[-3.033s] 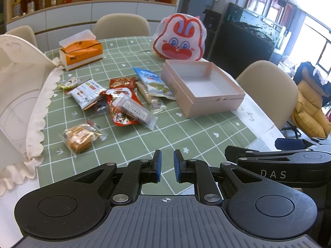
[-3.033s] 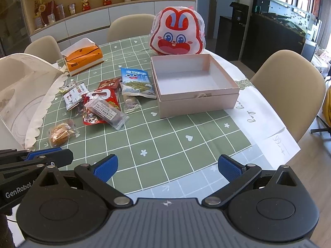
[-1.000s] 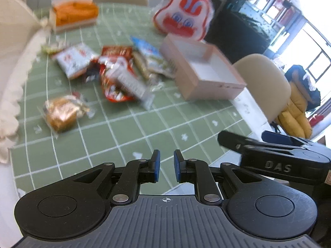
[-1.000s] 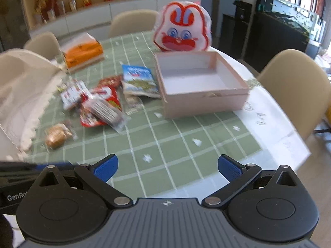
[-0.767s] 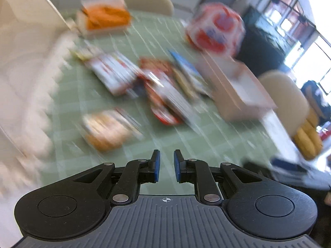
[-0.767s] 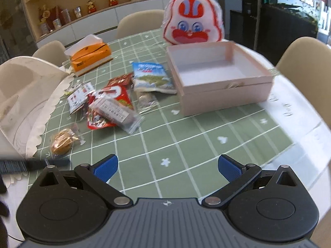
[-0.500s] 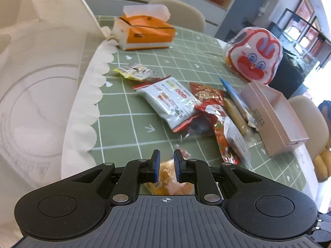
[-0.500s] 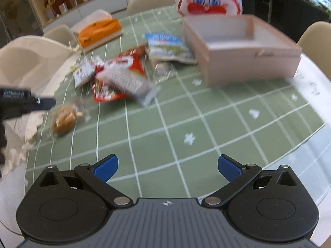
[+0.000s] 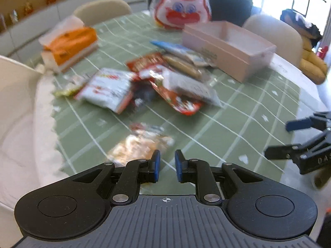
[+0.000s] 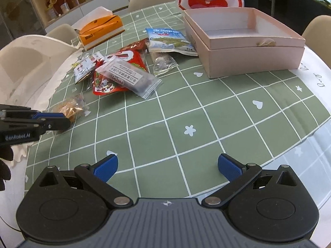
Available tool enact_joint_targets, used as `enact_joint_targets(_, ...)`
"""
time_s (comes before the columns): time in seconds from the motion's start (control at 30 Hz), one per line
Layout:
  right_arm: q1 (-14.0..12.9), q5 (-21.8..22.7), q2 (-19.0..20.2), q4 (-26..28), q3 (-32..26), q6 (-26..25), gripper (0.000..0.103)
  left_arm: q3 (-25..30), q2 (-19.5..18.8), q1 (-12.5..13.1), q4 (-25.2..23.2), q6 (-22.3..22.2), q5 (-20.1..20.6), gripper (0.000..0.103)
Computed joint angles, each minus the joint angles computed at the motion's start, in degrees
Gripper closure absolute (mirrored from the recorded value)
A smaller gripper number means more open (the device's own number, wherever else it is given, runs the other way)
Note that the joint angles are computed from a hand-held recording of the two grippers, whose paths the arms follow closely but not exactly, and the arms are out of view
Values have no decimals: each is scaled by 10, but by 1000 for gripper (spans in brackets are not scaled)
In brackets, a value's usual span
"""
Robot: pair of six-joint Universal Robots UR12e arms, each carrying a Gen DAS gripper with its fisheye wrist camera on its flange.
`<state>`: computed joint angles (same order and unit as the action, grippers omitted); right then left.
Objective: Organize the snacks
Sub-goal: 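Grasp the clear-wrapped round cake with the left tool while the right tool reaches toward the snacks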
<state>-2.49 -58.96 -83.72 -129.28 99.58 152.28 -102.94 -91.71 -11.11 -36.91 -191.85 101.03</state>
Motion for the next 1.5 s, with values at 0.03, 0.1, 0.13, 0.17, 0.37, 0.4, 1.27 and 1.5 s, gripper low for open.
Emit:
enact_joint_targets(0.03, -1, 3, 0, 1, -1, 2, 0, 2, 0, -3, 1, 1, 19, 80)
enact_joint_targets(0.1, -2, 7, 2, 7, -4, 0, 0, 12, -3, -6, -20, 25, 50, 80)
enact_joint_targets(0.13, -3, 10, 3, 15, -7, -3, 0, 17, -4, -4, -36, 47, 53, 80)
enact_joint_targets(0.17, -4, 13, 4, 20, -8, -5, 0, 23, -5, -1, -52, 69, 48, 80)
enact_joint_targets(0.37, -8, 23, 3, 31, -7, -50, 0, 42, -14, 10, -101, 182, 24, 79)
enact_joint_targets(0.4, -9, 26, 1, 31, -5, -54, 0, 45, -16, 13, -107, 187, 13, 79)
enact_joint_targets(1.27, 5, -4, 9, -51, -13, -77, 9, 46, -25, 67, -110, -12, -84, 41)
enact_joint_targets(1.5, 57, 38, 61, -49, -103, -113, 9, 2, 14, 35, -46, -212, -21, 41)
